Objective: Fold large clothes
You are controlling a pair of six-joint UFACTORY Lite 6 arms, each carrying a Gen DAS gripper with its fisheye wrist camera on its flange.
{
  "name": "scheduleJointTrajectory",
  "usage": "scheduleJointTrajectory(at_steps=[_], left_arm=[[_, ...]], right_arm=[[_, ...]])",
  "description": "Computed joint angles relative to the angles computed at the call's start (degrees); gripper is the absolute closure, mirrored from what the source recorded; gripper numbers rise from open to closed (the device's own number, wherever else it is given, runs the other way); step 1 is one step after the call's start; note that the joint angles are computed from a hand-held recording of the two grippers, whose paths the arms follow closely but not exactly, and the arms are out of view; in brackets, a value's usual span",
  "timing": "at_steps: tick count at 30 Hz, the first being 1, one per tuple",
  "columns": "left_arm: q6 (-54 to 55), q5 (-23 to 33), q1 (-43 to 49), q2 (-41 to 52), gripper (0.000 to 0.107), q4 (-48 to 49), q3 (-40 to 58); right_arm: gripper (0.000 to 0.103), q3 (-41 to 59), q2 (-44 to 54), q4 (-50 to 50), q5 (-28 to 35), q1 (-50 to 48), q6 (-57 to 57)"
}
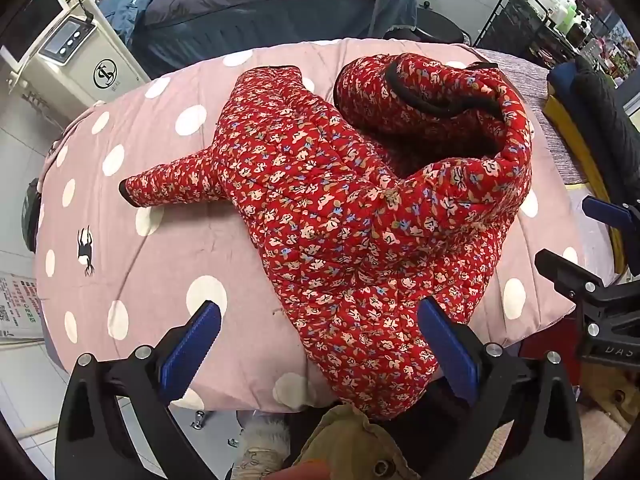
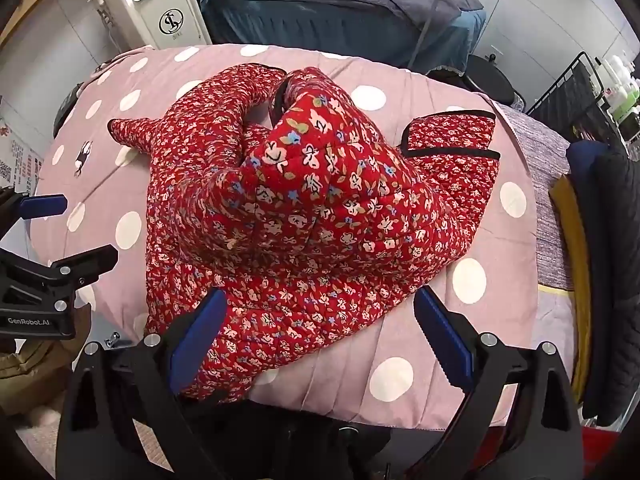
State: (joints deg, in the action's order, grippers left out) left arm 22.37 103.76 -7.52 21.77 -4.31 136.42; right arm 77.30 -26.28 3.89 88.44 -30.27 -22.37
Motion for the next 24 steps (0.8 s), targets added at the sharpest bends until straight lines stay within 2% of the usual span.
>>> scheduleJointTrajectory(at_steps=[9, 10, 24], left_arm=[[0.37, 0.53, 0.34, -0.05, 0.010, 0.14, 0.02], [0.46, 0.38, 0.42, -0.24, 0.010, 0.13, -0.38], [0.44, -0.44, 0.30, -1.64, 0.010, 0.59, -3.30]], right_arm=[[0.010, 1.18, 0.36, -0.49, 0.41, 1.99, 1.99], [0.010, -0.95, -0.81, -0.02, -0.51, -0.17, -0.24], [0.010, -0.55, -0.42, -0.04, -0.09, 0.07, 0.39]])
